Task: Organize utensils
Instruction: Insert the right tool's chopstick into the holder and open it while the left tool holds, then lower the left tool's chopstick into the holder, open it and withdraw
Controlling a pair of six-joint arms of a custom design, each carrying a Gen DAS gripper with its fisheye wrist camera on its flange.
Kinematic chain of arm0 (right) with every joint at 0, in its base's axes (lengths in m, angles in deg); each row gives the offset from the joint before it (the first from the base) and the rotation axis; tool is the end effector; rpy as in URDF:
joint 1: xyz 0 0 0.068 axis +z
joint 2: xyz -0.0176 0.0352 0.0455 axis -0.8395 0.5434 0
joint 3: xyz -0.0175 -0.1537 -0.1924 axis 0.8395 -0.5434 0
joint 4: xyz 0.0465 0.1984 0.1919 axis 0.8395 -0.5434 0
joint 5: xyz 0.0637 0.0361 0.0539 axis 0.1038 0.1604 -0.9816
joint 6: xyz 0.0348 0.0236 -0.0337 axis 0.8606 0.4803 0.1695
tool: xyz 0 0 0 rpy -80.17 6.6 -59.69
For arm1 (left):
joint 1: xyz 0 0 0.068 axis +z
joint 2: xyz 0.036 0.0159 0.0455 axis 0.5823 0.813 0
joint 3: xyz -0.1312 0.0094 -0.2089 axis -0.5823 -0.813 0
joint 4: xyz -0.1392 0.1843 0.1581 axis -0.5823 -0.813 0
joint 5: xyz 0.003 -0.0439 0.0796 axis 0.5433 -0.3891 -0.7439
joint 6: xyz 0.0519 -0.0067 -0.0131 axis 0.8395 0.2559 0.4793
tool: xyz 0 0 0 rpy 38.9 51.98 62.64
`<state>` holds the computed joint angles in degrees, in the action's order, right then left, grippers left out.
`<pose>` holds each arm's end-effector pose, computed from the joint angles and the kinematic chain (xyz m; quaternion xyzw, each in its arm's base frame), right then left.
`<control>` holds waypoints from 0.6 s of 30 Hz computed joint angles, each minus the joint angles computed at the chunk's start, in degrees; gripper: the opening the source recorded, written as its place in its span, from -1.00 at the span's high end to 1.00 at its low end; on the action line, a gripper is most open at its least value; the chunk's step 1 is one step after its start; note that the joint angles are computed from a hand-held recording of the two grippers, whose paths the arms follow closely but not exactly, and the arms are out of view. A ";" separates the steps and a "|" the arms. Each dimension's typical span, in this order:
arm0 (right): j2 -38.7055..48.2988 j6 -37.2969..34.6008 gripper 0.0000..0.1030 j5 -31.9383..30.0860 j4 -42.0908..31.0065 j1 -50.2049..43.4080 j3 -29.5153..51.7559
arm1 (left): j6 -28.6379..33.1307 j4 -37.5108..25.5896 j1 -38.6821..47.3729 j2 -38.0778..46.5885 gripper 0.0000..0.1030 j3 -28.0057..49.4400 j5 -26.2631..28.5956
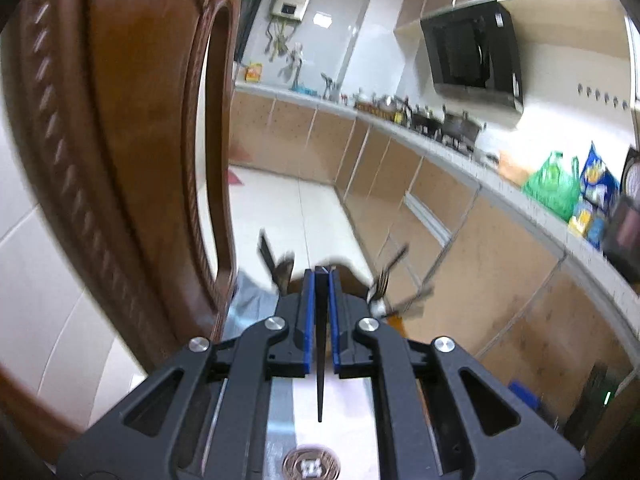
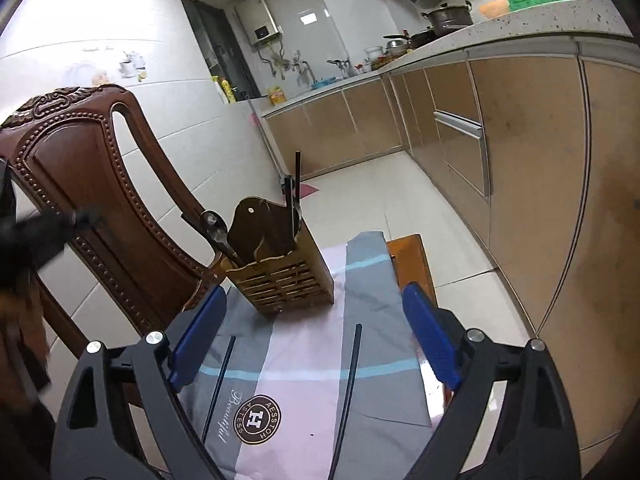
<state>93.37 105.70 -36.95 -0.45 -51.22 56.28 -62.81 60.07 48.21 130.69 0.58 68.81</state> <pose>0.2008 0.0265 0.2518 0.0410 0.8477 0.1738 0.4995 0.2877 0.0490 0.3513 -0.0169 0.8449 -0.1475 0.5140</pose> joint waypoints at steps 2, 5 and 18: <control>0.01 -0.35 -0.70 -2.09 -0.01 -1.82 -0.03 | -2.12 0.75 -0.85 3.19 0.87 5.04 -1.78; 1.16 -0.29 -0.70 -4.41 0.04 -3.78 0.66 | -5.30 1.70 -1.86 8.76 0.87 12.64 -4.70; 4.62 -0.90 -0.70 -8.27 0.76 -6.32 1.74 | -3.83 0.80 -6.95 34.05 0.30 26.01 -9.40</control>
<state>97.99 104.80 -45.22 0.31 -57.53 58.02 -66.64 60.87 41.26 164.74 26.59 59.41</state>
